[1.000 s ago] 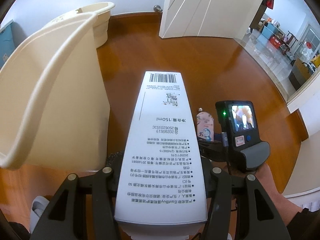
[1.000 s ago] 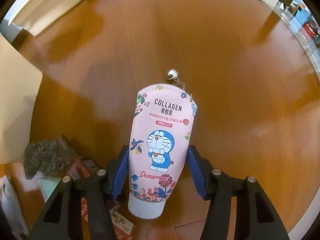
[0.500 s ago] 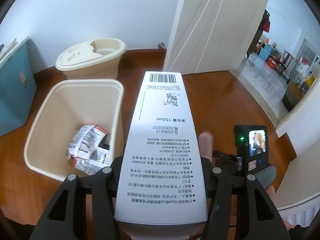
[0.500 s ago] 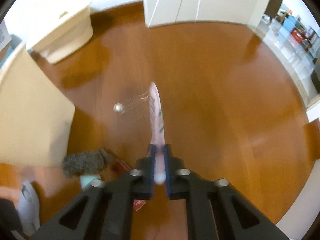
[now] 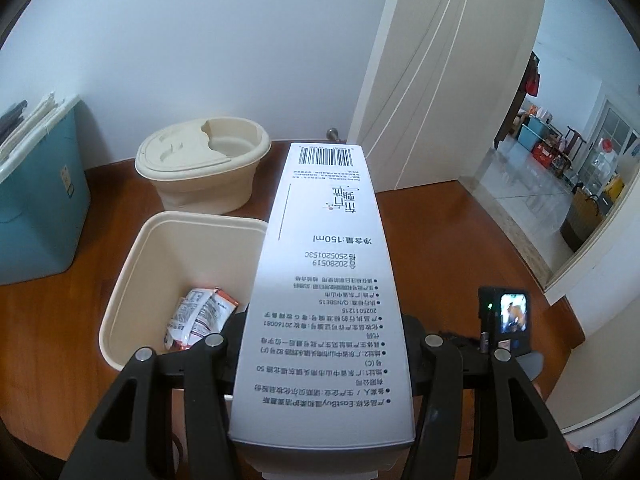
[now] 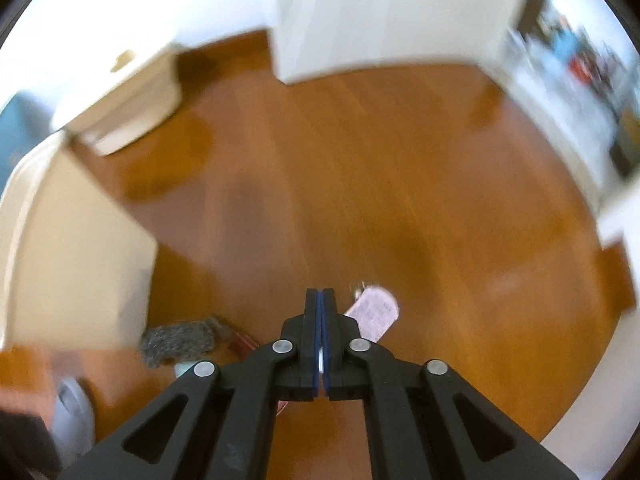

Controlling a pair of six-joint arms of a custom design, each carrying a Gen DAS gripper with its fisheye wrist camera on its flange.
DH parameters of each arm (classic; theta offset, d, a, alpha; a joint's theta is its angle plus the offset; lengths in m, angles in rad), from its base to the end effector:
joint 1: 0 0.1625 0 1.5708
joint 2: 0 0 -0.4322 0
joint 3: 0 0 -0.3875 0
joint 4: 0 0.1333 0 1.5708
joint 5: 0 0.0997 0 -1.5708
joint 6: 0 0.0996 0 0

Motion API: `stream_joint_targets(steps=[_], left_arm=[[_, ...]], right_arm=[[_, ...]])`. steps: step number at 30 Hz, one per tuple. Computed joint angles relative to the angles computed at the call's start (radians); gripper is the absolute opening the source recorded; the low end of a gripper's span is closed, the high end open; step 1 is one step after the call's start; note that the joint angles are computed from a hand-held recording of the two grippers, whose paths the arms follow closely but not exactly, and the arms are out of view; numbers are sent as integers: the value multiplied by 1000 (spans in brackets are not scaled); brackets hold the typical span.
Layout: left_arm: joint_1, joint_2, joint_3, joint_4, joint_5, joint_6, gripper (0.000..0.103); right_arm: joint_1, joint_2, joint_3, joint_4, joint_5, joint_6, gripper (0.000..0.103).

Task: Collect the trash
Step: 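Carry the white box and pink tube over the wastebasket and open both tools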

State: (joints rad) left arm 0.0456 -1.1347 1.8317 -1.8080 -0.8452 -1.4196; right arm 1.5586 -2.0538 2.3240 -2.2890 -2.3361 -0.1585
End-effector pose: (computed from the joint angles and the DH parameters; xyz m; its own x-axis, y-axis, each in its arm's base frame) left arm -0.5263 -0.2236 0.1945 -0.8458 0.0742 -0.5283 0.3919 0.7582 -0.5210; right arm 0.0607 -0.2944 0.4203 -0.7102 0.1627 0.6849 -0.1024 0.9387 -0.3292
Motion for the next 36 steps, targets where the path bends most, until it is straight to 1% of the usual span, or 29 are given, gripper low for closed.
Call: stream_joint_targets(steps=[1, 2, 3, 4, 5, 7, 8, 9, 11, 13, 15, 19, 21, 22, 23, 24, 25, 26, 28, 30, 31, 33, 34, 36], left_arm=[[3, 4, 1, -2, -1, 1, 52], [7, 7, 2, -3, -2, 2, 52], [12, 12, 4, -8, -3, 4, 52], [16, 14, 8, -14, -4, 5, 52], [19, 16, 9, -18, -7, 6, 52], [19, 20, 12, -29, -9, 12, 52], [16, 20, 17, -33, -4, 18, 53], [12, 19, 22, -35, 4, 26, 53], [8, 14, 29, -36, 13, 33, 53], [8, 7, 36, -24, 16, 18, 52], [13, -3, 41, -13, 15, 1, 52], [16, -9, 42, -2, 17, -8, 52], [12, -8, 44, -7, 19, -1, 52], [10, -7, 46, -9, 21, 1, 53], [8, -6, 47, -10, 22, 3, 53], [9, -5, 47, -10, 21, 4, 53], [11, -4, 46, -9, 17, 2, 53], [13, -4, 45, -10, 12, 0, 52], [13, -6, 42, -5, 15, -3, 53], [10, -8, 37, 7, 25, -4, 53], [10, -9, 32, 14, 27, -4, 53], [9, -17, 21, 44, 35, -14, 53], [8, -22, 13, 69, 41, -25, 53], [12, -37, 0, 114, 39, -54, 53]], right_arm=[[-73, -9, 12, 7, 38, 36, 82], [-131, -20, 33, -18, 65, 40, 102], [-169, -24, 44, -31, 83, 47, 103], [-212, -26, 55, -44, 84, 78, 103], [-272, -31, 60, -36, 89, 152, 103], [-325, -12, 52, -5, 82, 256, 103], [-361, -13, 51, 0, 111, 282, 103], [-377, -6, 52, -9, 122, 301, 103], [-385, 28, 54, -39, 95, 344, 103], [-389, 57, 53, -38, 101, 367, 103], [-365, 99, 55, -38, 57, 398, 103], [-373, 153, 60, -59, 33, 429, 103], [-379, 176, 64, -59, 29, 421, 101], [-383, 182, 68, -65, 40, 400, 88], [-382, 189, 71, -58, 40, 391, 55], [-375, 189, 77, -63, 21, 401, 47], [-368, 185, 85, -81, 9, 400, 43], [-362, 183, 93, -94, -1, 392, 42], [-367, 162, 104, -96, 23, 369, 42], [-352, 120, 118, -98, 29, 343, 41], [-337, 104, 113, -80, 26, 347, 41], [-281, 69, 90, -21, 19, 354, 41], [-253, 52, 80, 2, 7, 344, 41], [-167, 13, 40, 94, -8, 385, 41]])
